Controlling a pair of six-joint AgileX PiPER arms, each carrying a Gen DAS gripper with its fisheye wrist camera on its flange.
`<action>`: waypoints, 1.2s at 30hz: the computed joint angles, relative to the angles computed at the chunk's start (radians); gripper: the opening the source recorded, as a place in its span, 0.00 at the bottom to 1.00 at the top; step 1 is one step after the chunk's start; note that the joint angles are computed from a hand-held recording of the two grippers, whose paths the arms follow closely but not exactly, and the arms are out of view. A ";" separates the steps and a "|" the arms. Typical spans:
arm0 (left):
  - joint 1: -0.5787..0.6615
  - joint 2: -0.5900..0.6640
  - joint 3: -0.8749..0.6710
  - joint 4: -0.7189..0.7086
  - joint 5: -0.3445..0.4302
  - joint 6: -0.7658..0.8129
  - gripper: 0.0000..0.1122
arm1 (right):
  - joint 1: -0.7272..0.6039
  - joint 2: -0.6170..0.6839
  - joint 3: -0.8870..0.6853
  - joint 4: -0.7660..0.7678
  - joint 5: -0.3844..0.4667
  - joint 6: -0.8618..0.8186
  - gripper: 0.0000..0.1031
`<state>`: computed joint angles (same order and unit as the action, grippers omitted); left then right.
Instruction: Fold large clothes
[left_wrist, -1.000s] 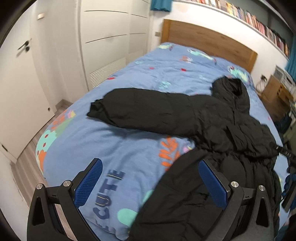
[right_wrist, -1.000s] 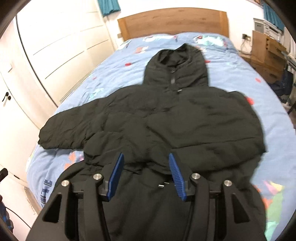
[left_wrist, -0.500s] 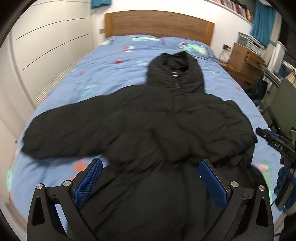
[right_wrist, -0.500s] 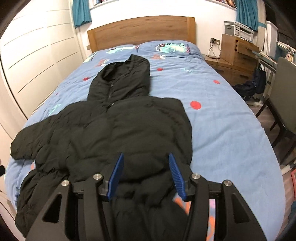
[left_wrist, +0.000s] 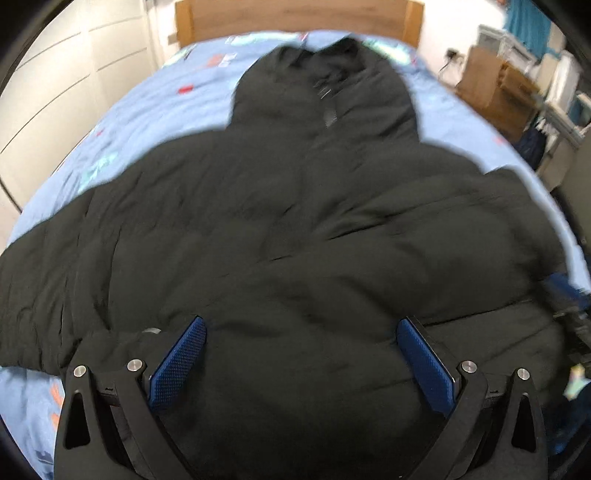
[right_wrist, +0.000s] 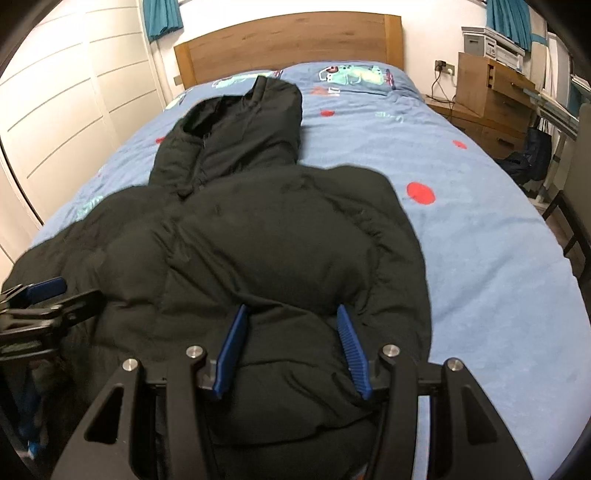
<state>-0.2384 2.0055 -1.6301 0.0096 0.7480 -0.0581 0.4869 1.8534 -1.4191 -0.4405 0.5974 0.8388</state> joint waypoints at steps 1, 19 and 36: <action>0.026 0.001 0.010 -0.037 -0.003 0.030 0.91 | -0.005 -0.006 0.015 0.010 -0.016 -0.017 0.48; 0.045 -0.211 0.198 0.137 0.012 -0.043 0.91 | 0.064 -0.111 0.073 -0.042 0.138 0.101 0.48; 0.551 -0.747 0.384 -0.320 0.215 0.538 0.91 | 0.519 -0.344 -0.030 -0.246 0.617 0.490 0.48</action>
